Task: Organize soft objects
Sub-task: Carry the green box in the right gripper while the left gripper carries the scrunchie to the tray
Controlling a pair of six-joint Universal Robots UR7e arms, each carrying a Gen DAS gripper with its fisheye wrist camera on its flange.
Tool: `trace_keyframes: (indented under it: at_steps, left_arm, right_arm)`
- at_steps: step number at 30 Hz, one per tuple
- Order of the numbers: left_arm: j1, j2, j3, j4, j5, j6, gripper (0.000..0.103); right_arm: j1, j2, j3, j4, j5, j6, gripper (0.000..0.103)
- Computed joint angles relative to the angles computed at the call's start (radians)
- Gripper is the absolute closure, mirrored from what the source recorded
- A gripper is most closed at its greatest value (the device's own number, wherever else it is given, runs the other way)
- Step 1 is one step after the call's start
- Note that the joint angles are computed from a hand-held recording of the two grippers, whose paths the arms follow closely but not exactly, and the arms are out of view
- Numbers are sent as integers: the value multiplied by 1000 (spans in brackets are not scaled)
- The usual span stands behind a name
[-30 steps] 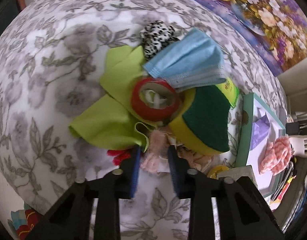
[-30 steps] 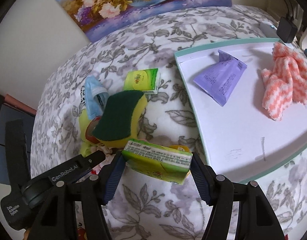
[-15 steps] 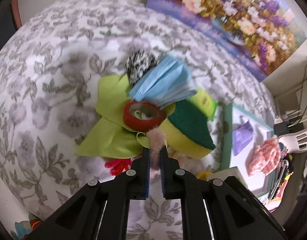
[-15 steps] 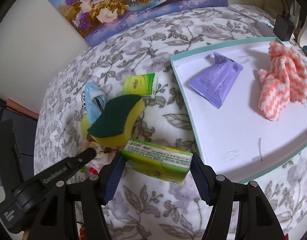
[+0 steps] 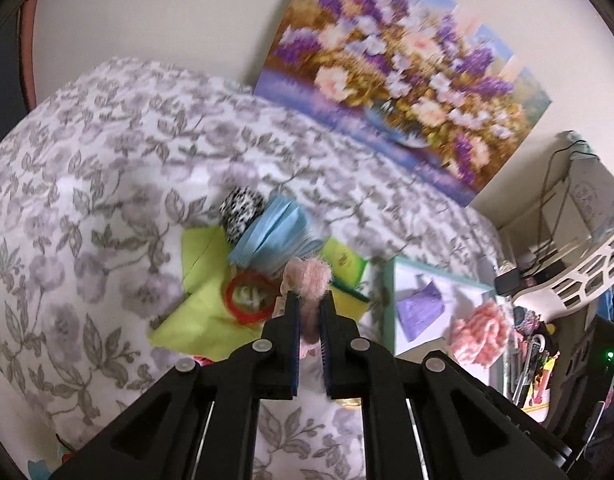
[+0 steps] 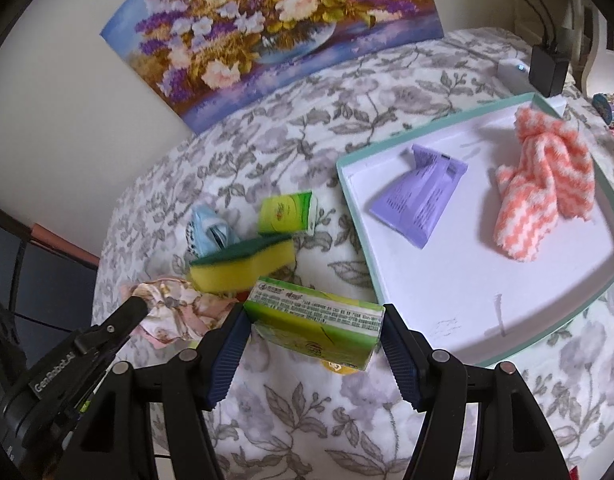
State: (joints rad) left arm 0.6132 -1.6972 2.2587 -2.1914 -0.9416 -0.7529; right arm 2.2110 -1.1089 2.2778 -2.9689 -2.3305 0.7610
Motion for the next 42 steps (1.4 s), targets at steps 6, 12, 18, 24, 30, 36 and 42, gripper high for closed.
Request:
trace_keyframes:
  at_steps: [6,12,18,24,30,36,42]
  left_arm:
    - [-56,-24,14,-50,25,21,94]
    - [-107,-12,25,-104,28,55,94]
    - [-143,59,26,-161,-23,101,94]
    - [-162,180,19,-233,-110,155,94]
    - [-166,285,10,-274,-198,190,94]
    - [-163,381,18,-330,-230,215,94]
    - [-138,460,9,-284,-240,210,94]
  right_arm:
    - [22,-21,5,-20,-31,-11,35]
    - [27,-54,21,-27,-67,-2,35]
    - [-10,-112,63,-14,-97,40,35]
    - [-78,-211,119,81,-167,146,35]
    - [-146,-335,183,168,-206,245,35]
    - [-225,-453,235,290,-273,313,35]
    - [-286,-463,276,164,-257,216,35]
